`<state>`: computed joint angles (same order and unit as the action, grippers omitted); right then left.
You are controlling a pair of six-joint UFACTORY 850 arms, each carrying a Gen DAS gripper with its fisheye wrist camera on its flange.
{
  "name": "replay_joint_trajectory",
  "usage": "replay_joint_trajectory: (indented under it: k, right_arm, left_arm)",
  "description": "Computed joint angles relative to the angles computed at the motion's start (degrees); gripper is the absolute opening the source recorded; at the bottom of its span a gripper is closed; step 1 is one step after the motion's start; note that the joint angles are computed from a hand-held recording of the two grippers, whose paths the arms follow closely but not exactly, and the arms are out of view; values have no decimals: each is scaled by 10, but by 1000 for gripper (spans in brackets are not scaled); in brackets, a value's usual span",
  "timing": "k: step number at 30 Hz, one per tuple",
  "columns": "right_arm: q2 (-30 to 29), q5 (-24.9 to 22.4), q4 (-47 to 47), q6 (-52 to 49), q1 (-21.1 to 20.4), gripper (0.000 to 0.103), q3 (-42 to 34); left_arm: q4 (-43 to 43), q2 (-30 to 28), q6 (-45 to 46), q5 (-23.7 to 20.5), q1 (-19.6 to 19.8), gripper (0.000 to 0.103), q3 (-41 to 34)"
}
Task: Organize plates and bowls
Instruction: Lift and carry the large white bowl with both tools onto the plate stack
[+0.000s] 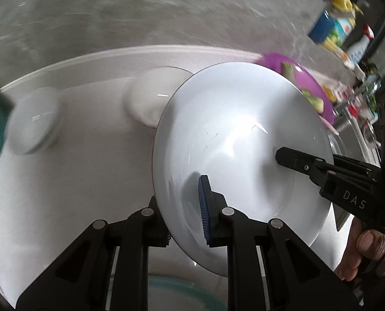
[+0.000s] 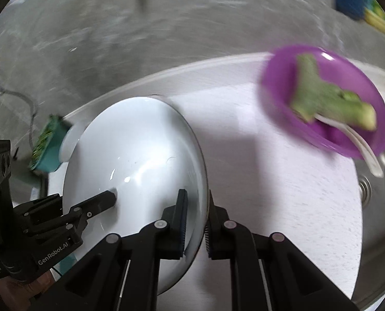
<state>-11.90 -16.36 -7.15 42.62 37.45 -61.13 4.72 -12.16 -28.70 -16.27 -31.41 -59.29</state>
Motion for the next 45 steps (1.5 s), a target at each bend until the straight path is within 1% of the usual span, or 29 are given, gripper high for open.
replay_joint_trajectory:
  k: [4,9,11,18,20,24,25,30,33,36,37,39,41,44,45]
  right_arm:
    - [-32,-8,17,-32,36,14,-53]
    - [-87,-21,67,-97,80,13,-128]
    - [-113,-30,96,-134,98,13,-162]
    - [-209,-72,188,-239,150,13,-279]
    - [-250,-93,199,-252,163,13,-331]
    - [-294,-124,217,-273,183,13,-383]
    - [-298,-127,223,-281,185,13,-384]
    - [-342,-160,225,-288,199,13,-435]
    - [-368,-179,222,-285,204,13,-468]
    - [-379,-187,220,-282,208,13,-479]
    - [-382,-189,220,-281,210,13,-481]
    - [-383,-191,221,-284,209,13,-480]
    - [-385,-190,224,-287,209,13,-477]
    - [-386,-189,231,-292,206,13,-471]
    - [-386,-188,232,-293,206,13,-470]
  left_arm:
    - [70,75,-77,-3,27,16,65]
    - [93,173,-108,-18,75,16,155]
    - [82,210,-98,-23,100,16,190]
    - [6,330,-4,-51,213,16,305]
    - [-2,351,9,-58,232,16,328]
    - [-59,387,72,-65,279,16,373]
    - [-73,396,88,-68,292,16,385]
    - [-120,422,151,-73,339,16,427]
    - [-158,416,211,-65,369,16,440]
    - [-170,417,224,-60,374,16,452]
    - [-182,413,242,-56,381,16,456]
    - [-191,400,253,-46,383,16,459]
    - [-182,390,237,-41,375,16,455]
    - [-194,376,250,-29,378,16,459]
    - [-196,361,248,-18,373,16,455]
